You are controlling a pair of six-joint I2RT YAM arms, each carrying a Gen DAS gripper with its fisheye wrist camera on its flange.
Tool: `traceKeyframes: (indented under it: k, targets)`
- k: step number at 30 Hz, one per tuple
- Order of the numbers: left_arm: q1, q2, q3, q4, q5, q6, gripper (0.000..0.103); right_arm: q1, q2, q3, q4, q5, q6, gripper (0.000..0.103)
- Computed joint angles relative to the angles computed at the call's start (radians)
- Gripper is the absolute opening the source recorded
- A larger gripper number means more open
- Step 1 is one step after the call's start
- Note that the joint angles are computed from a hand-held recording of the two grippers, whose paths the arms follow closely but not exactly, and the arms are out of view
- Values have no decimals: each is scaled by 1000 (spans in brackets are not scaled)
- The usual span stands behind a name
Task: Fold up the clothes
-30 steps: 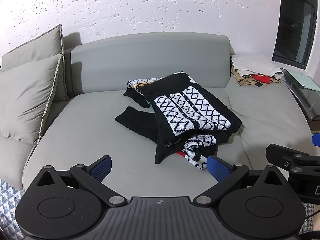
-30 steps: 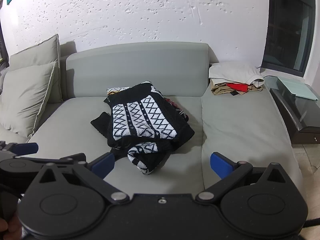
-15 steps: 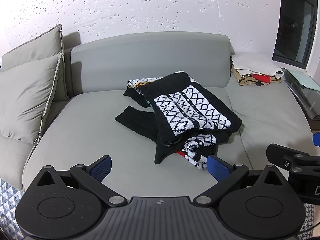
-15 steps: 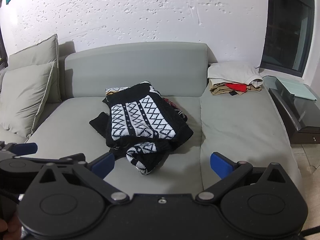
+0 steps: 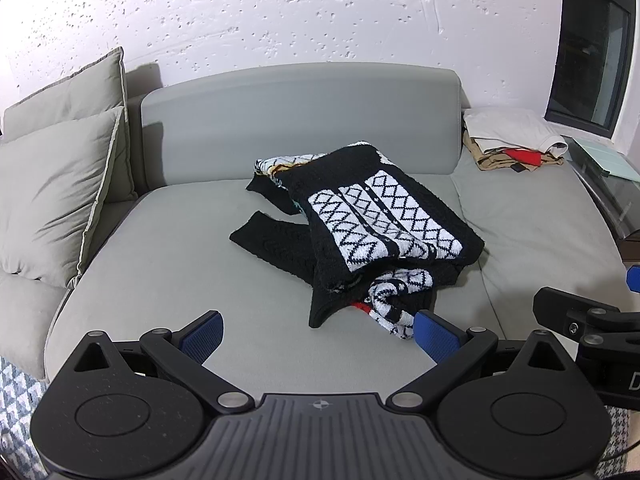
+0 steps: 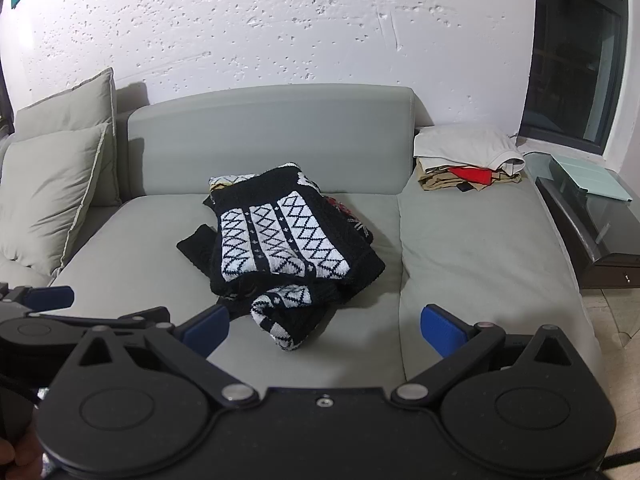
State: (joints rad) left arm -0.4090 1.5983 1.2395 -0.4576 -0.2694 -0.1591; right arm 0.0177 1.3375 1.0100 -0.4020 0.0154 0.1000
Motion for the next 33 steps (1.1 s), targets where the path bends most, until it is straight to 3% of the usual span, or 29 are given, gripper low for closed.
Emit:
traceKeyframes:
  k: [12,20,28,33]
  targets:
    - [-5,10,7,-4,-5,-6,101,5,-1,-14,12,4,9,103]
    - [58,35,2,17,49,7,102,-10,48,-3,42,-15,3,103]
    - [201,100,-14,92,119,-5,94,-3,212,-13,227,-71,-35,103]
    - [266,158,-9,173,184,8,93,44,395,34,389,-70,-91,102]
